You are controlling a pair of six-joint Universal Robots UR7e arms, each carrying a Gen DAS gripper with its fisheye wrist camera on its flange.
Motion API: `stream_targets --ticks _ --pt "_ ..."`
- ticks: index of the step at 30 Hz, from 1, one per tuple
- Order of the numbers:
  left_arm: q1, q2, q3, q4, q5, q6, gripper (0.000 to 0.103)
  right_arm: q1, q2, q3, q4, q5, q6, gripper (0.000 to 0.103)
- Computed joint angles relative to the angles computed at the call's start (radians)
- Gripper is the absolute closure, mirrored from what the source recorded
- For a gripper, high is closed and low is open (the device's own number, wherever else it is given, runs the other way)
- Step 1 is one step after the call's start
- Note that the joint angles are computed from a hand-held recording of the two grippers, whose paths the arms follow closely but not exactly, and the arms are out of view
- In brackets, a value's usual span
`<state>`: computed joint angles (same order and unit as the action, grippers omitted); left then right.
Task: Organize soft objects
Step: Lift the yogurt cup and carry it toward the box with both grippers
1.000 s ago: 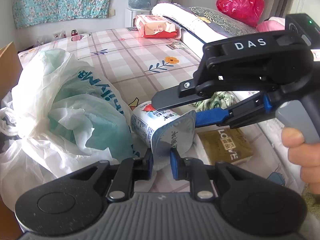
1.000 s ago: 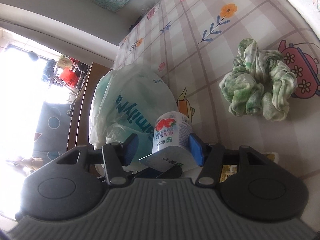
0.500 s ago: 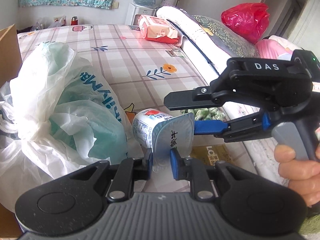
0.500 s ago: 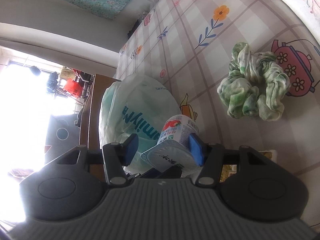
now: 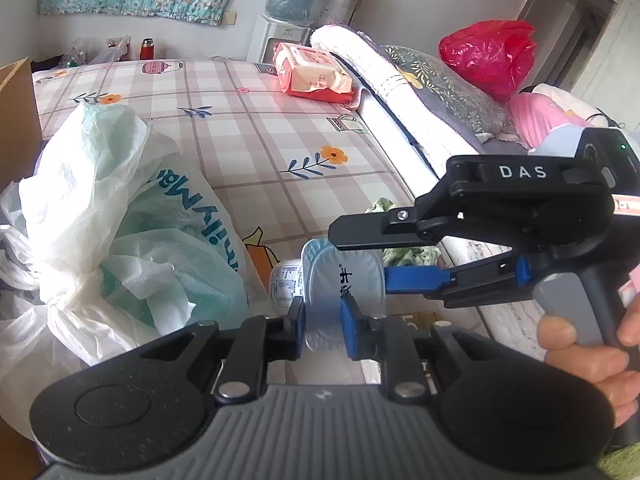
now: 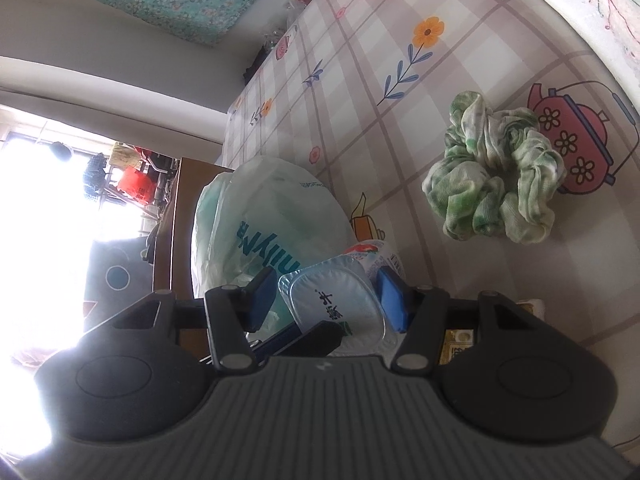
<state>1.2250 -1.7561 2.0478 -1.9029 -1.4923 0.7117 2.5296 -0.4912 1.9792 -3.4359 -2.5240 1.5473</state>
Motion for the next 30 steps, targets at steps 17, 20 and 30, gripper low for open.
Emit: stream_targets --ticks 17,20,30 --pt "0.009 -0.062 -0.089 -0.070 -0.115 0.016 0.083 0.034 -0.037 -0.173 0.136 -0.046 -0.220 0.047" --pt "0.023 -0.062 -0.125 -0.118 -0.115 0.000 0.083 0.016 -0.021 -0.258 0.138 -0.005 -0.359 0.047" --pt "0.090 0.001 -0.313 -0.261 0.005 -0.041 0.083 -0.103 0.137 -0.676 0.299 0.336 -0.696 0.047"
